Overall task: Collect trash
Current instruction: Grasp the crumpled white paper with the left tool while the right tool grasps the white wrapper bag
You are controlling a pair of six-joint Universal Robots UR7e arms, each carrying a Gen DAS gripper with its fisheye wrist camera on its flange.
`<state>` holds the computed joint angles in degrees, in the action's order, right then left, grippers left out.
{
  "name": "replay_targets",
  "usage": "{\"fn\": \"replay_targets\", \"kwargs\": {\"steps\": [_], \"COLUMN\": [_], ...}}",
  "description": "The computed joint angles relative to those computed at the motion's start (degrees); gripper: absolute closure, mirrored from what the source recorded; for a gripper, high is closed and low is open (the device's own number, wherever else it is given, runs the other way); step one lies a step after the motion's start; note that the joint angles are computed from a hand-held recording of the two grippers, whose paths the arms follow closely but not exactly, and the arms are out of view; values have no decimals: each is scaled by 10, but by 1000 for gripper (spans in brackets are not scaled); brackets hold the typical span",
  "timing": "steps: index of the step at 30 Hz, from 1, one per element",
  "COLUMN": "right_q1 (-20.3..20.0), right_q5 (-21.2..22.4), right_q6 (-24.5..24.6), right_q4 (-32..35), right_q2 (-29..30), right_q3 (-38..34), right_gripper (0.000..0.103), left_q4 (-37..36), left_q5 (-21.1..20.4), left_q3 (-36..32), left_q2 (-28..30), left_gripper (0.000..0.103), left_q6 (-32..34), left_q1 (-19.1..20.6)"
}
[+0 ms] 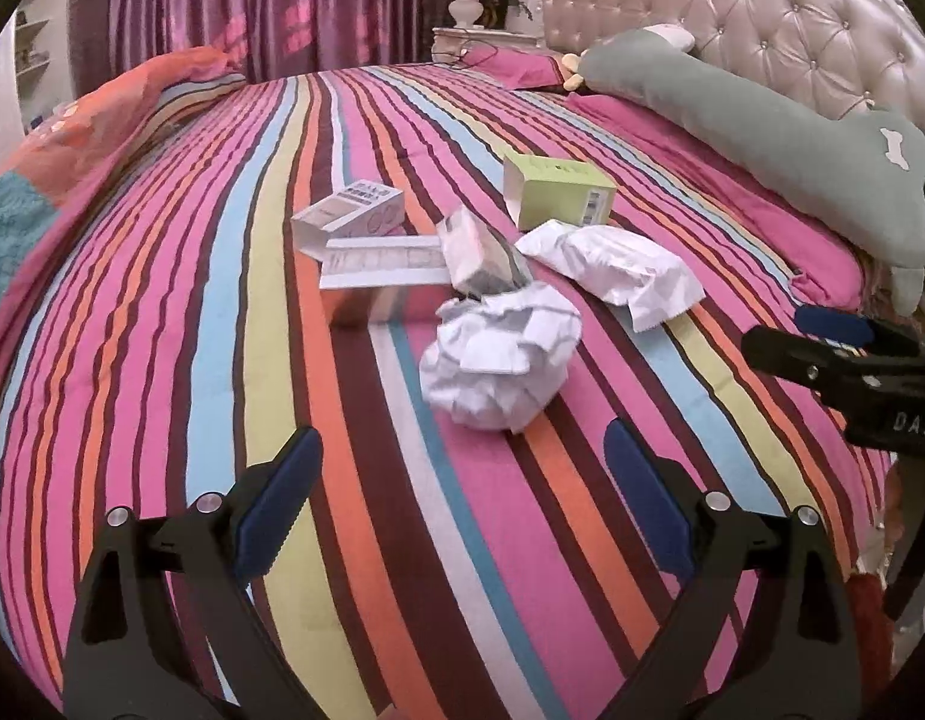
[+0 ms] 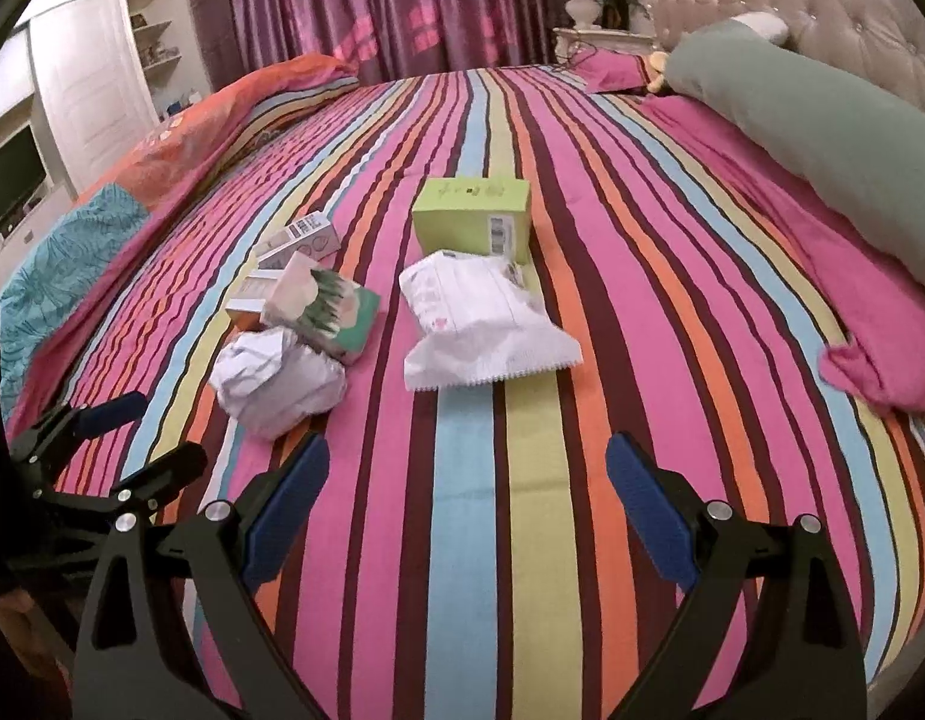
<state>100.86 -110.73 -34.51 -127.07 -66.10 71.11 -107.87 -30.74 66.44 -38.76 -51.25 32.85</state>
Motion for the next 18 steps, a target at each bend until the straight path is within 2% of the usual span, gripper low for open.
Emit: {"fn": "replay_targets", "kwargs": {"steps": [10,18], "right_q1": [6,6], "right_q5": [-11,-24], "right_q6": [-45,-66], "right_q4": [37,75], "right_q2": [75,124], "right_q3": [-95,-157], "right_gripper": [14,14], "left_q4": [-54,-54], "left_q5": [-39,-55], "left_q3": [-39,-77], "left_q2": [28,50], "left_gripper": [11,11], "left_q6": [119,151], "left_q1": [25,42]}}
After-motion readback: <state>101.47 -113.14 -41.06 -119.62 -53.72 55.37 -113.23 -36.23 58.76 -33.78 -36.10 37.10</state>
